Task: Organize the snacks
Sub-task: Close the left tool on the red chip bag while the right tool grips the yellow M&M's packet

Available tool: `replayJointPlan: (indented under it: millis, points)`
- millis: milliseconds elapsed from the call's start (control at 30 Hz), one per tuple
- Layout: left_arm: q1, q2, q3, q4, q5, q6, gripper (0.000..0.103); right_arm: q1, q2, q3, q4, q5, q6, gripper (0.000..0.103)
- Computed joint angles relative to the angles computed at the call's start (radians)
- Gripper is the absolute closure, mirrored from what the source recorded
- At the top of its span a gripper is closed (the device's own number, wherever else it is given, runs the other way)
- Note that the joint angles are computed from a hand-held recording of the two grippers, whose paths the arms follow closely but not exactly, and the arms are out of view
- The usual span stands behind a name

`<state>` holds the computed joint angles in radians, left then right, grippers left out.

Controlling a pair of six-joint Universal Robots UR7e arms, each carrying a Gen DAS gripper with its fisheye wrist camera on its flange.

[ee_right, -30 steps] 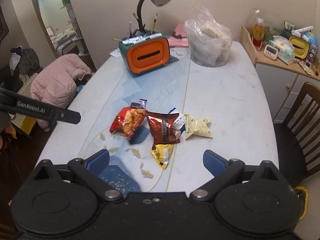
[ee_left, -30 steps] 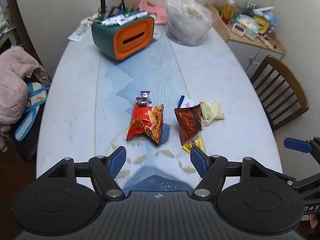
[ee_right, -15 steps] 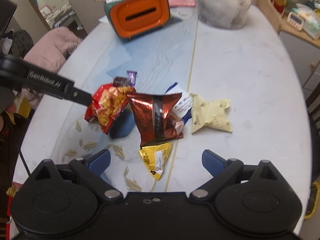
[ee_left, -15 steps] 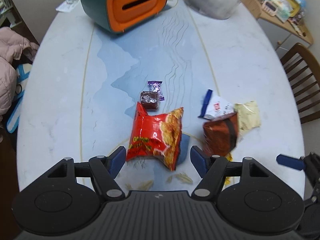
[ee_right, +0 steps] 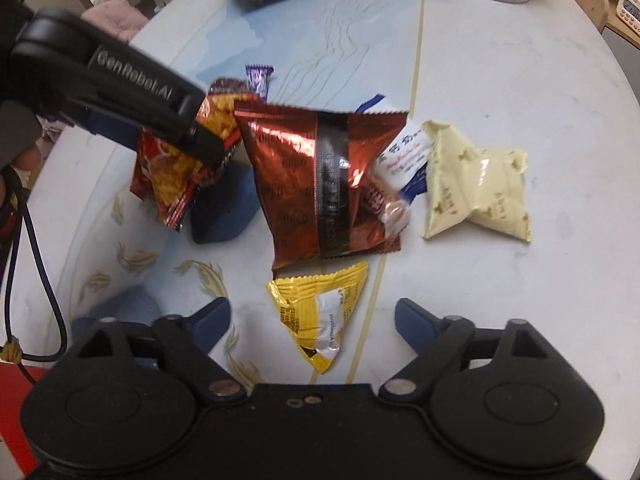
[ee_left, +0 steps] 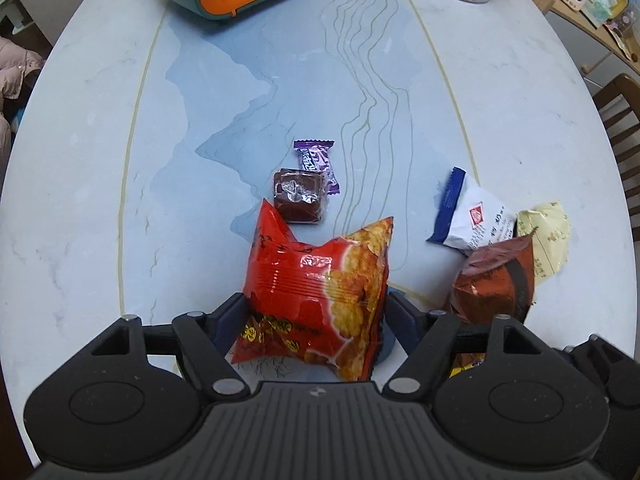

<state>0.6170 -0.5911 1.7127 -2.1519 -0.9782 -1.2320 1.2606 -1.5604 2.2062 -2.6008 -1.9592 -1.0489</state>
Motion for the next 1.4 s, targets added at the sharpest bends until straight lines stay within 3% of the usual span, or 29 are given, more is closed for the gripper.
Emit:
replayJointPlan:
  millis: [167, 267, 433, 533, 867, 1400]
  points:
    - [-0.006, 0.012, -0.002, 0.008, 0.021, -0.006, 0.028, 0.006, 0.014, 0.049, -0.118, -0.013, -0.064, 0.029]
    - [-0.015, 0.019, -0.006, 0.028, 0.039, -0.013, 0.029, 0.012, 0.015, 0.082, -0.2, -0.027, -0.111, 0.043]
    - [-0.025, 0.014, 0.006, 0.028, 0.053, -0.039, 0.042, 0.011, 0.004, 0.1, -0.223, -0.027, -0.129, 0.063]
    - [-0.031, 0.008, 0.018, 0.023, 0.057, -0.063, 0.046, 0.002, -0.013, 0.097, -0.206, -0.016, -0.114, 0.067]
    - [-0.064, -0.063, 0.099, -0.024, 0.039, -0.132, 0.047, -0.017, -0.108, 0.051, -0.031, 0.049, -0.041, 0.069]
    - [-0.234, -0.213, 0.172, 0.061, 0.039, -0.244, 0.047, 0.013, -0.371, 0.058, 0.218, 0.164, 0.005, 0.069]
